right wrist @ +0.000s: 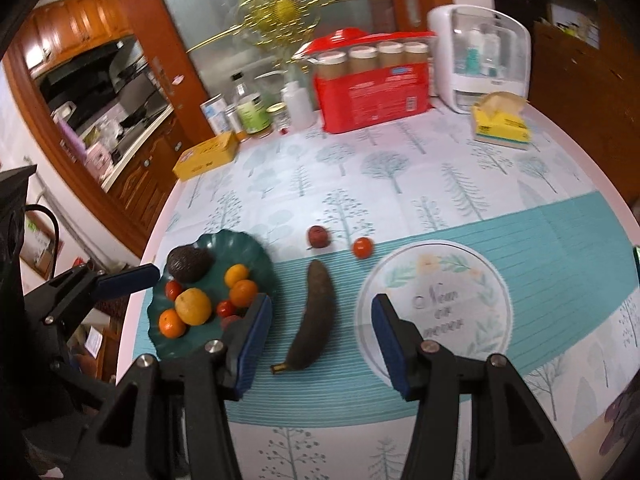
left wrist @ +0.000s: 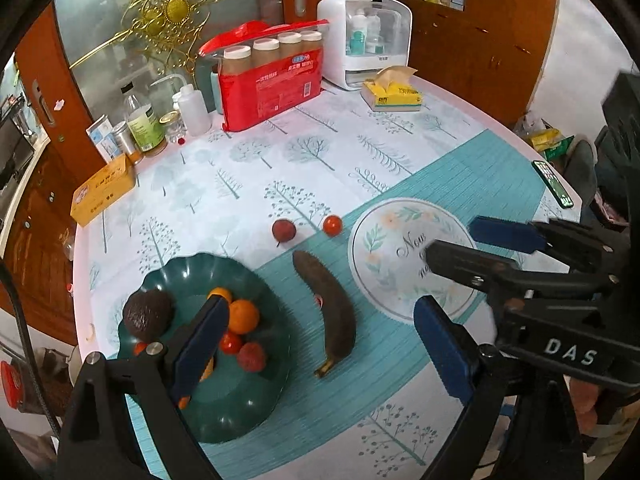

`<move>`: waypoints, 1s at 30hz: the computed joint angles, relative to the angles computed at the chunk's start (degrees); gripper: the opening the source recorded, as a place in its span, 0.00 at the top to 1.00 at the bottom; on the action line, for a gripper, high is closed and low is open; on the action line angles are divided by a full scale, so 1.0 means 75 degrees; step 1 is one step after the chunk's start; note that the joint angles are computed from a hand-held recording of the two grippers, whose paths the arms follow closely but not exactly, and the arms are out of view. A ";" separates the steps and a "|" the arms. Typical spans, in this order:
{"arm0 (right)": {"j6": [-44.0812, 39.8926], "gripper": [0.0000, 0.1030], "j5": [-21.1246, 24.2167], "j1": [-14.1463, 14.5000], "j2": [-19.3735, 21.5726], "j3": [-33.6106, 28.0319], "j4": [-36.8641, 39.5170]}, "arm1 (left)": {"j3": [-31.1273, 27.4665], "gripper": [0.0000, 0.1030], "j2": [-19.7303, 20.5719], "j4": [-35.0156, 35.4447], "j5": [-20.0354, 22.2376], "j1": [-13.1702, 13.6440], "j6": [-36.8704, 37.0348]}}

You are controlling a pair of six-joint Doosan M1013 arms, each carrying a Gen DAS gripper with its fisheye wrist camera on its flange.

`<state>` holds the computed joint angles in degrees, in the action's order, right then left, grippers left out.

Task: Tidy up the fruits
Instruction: 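Move both tools back toward the brown banana and last tomato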

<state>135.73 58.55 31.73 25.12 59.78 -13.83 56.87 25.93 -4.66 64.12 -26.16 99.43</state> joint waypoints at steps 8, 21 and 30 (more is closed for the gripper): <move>0.0394 0.49 0.0003 -0.0235 -0.0333 0.0525 -0.0165 | -0.0429 0.10 0.0311 0.0171 0.0115 -0.0171 -0.0218; -0.0309 0.49 -0.0131 -0.0537 -0.0450 0.1071 0.0367 | -0.0790 0.10 0.0741 0.0554 0.0351 -0.0255 -0.0816; -0.1421 0.49 -0.0354 -0.0749 -0.0310 0.1354 0.1271 | -0.0550 0.10 0.0826 0.0727 0.0657 -0.0129 -0.1506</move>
<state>125.07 55.89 26.11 22.79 69.93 -4.30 52.74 32.13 0.79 69.05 -27.13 88.13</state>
